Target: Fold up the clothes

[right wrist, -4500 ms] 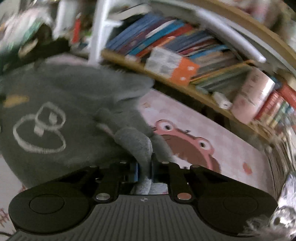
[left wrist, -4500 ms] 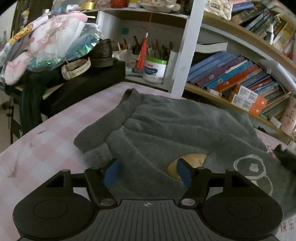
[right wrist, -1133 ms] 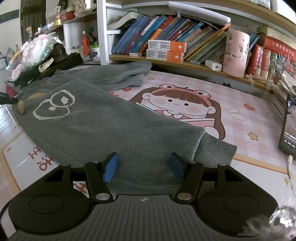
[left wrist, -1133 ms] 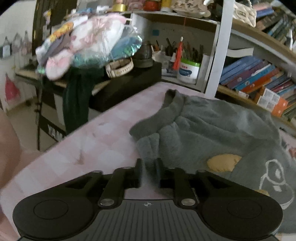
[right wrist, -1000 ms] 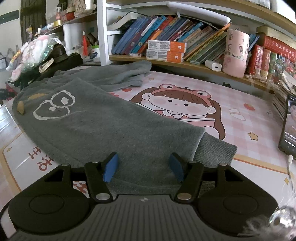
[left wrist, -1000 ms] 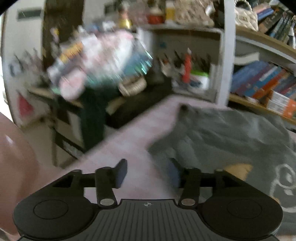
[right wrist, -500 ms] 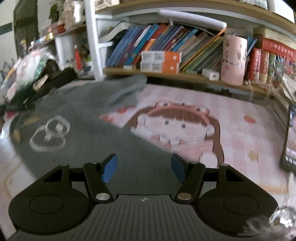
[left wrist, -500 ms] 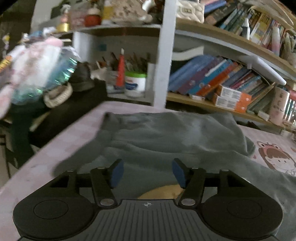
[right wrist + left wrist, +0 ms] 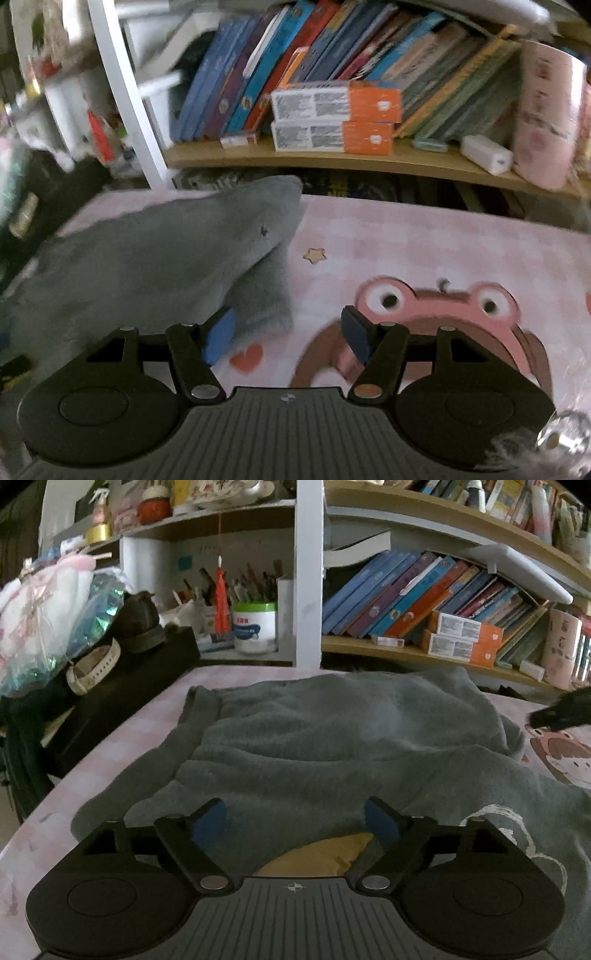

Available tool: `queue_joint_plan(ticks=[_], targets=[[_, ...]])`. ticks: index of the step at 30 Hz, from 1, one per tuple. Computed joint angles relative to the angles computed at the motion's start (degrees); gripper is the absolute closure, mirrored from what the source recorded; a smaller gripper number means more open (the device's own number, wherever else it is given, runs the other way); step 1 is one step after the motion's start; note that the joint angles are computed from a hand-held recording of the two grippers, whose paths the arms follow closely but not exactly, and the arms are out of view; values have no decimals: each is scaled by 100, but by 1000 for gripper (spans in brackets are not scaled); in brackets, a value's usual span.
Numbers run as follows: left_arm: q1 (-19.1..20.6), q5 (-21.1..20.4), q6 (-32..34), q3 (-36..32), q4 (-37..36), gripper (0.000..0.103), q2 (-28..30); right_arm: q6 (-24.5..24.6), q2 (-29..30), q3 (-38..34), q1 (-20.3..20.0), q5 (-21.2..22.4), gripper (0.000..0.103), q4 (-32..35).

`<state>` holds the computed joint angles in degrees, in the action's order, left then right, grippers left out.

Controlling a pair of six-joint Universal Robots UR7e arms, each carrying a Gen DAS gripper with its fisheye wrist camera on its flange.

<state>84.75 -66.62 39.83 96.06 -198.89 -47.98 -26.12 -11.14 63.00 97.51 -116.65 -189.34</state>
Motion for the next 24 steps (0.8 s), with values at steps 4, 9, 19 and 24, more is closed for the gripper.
queue_joint_plan(ticks=[4,9,19,24], targets=[[-16,107,-40,-41,159,10,6,212,420,-808,-18,-88,41,651],[48,100,-448,-156,498,10,-35,206,559,-1105,-12,118,84,842],[45,109,-504,-151,534,9,-42,-2943,966,-945,577,2046,87,-1058],[38,122,-510,-149,527,9,-40,-2610,331,-351,626,2716,67,1769]])
